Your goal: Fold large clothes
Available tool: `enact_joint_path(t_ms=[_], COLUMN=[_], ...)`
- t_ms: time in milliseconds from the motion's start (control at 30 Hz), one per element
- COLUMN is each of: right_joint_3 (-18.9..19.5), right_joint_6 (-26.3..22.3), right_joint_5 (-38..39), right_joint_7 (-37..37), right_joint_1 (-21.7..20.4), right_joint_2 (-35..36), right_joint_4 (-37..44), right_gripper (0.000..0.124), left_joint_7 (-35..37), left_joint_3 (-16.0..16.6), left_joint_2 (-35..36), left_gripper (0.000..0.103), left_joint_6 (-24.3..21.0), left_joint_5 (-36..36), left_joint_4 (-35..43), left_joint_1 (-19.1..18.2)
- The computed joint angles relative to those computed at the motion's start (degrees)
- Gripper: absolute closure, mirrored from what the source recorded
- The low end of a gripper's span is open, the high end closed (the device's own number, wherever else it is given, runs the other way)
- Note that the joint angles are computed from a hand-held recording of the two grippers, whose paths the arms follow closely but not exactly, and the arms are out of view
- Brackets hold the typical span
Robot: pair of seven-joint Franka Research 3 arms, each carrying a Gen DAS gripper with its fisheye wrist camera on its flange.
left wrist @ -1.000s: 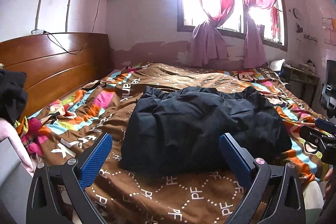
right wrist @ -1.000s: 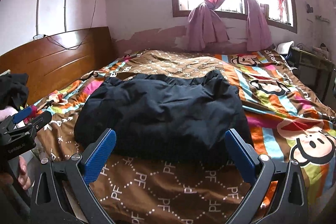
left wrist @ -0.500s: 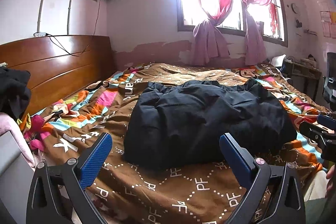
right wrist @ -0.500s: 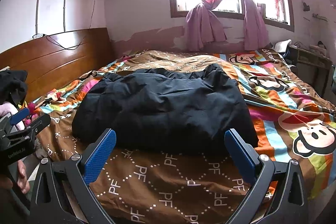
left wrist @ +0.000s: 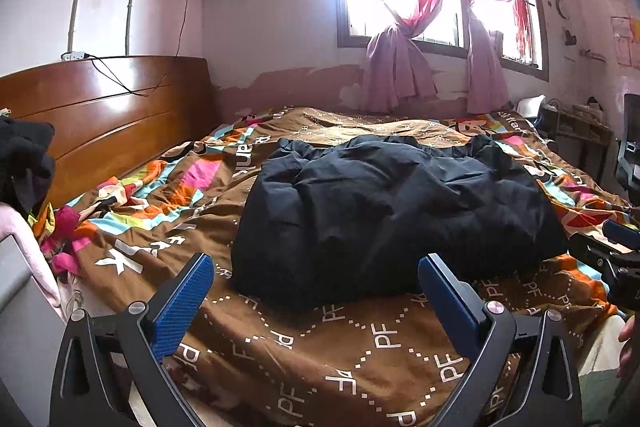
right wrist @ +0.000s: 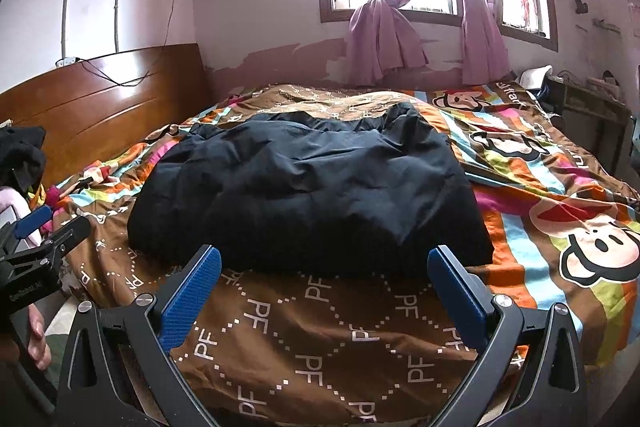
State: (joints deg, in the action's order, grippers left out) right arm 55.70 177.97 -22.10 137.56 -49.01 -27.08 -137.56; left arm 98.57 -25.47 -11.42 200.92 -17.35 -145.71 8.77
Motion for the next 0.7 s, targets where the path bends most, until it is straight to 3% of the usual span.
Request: enact_joint_path(t_ms=[700], right_joint_3=[0.5], right_joint_6=[-0.3], right_joint_5=[-0.2], right_joint_7=[0.3], right_joint_1=[-0.2], right_joint_2=[0.2], right_joint_4=[0.1], right_gripper=[0.022], left_joint_7=[1.0], left_joint_3=[0.7], left_joint_2=[0.8], left_gripper=[0.0], left_joint_6=[0.1], left_joint_5=[-0.5], left_joint_4=[-0.2], left_joint_1=[-0.8])
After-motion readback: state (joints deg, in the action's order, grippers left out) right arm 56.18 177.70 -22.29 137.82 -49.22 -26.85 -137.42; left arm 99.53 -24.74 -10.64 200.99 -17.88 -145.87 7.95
